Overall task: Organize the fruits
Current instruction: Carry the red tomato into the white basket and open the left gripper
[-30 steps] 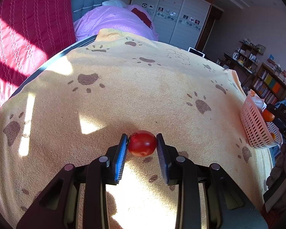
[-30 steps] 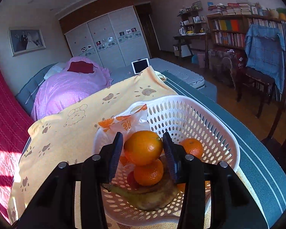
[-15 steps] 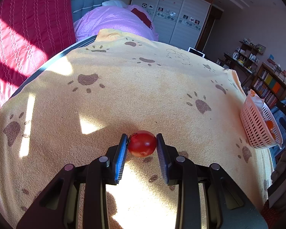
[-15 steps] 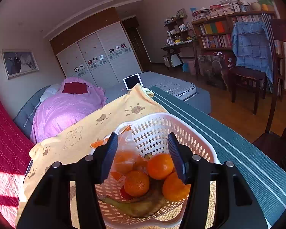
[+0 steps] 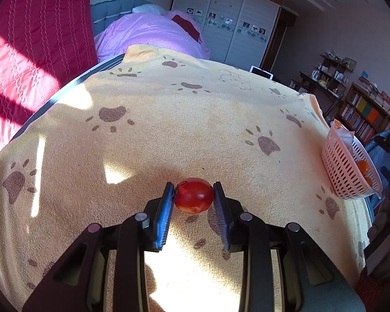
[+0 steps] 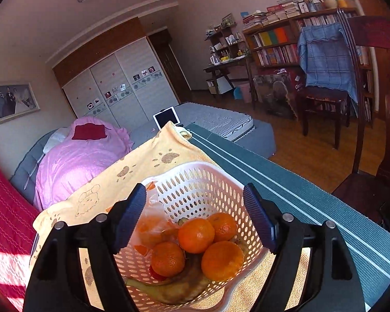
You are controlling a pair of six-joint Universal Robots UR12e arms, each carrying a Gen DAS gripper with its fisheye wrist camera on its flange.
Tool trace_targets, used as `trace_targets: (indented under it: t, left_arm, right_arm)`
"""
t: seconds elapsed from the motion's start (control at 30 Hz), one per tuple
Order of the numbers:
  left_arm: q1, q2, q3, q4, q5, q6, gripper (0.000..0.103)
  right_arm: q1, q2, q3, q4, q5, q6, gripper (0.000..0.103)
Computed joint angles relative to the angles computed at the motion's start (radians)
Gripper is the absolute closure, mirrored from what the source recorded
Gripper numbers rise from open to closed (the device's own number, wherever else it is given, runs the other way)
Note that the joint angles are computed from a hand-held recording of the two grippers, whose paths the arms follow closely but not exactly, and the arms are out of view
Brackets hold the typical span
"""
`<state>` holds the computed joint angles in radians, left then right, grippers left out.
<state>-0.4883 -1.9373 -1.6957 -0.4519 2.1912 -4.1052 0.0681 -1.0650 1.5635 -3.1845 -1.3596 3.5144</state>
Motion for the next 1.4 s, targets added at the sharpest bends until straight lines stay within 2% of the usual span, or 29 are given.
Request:
trace_targets:
  t: [0.13, 0.3, 0.6, 0.83, 1.07, 1.2, 1.3, 1.4]
  left_arm:
    - [0.001, -0.004, 0.014, 0.016, -0.029, 0.026, 0.072]
    - [-0.01, -0.035, 0.079, 0.042, -0.048, 0.137, 0.072]
    - [-0.006, -0.125, 0.241, 0.108, -0.187, 0.346, 0.072]
    - [0.003, -0.217, 0.379, 0.117, -0.299, 0.466, 0.072]
    - [0.006, -0.283, 0.465, 0.095, -0.337, 0.521, 0.072]
    - [0.01, -0.298, 0.472, 0.124, -0.35, 0.538, 0.07]
    - [0.015, -0.296, 0.451, 0.179, -0.383, 0.564, 0.058]
    - [0.01, -0.29, 0.436, 0.208, -0.364, 0.589, 0.047]
  right_arm:
    - [-0.004, 0.0, -0.002, 0.008, 0.001, 0.014, 0.02]
    - [-0.005, 0.001, -0.004, 0.026, 0.011, 0.02, 0.018]
    - [-0.013, 0.0, 0.001, 0.024, 0.03, 0.059, 0.018]
    - [-0.014, 0.003, -0.002, 0.016, 0.029, 0.065, 0.018]
    - [-0.021, 0.003, 0.003, -0.006, 0.019, 0.096, 0.017]
    - [-0.022, 0.002, 0.005, -0.01, 0.017, 0.098, 0.017]
    - [-0.022, 0.001, 0.007, -0.011, 0.015, 0.099, 0.017]
    - [-0.019, 0.001, 0.009, -0.014, 0.006, 0.094, 0.017]
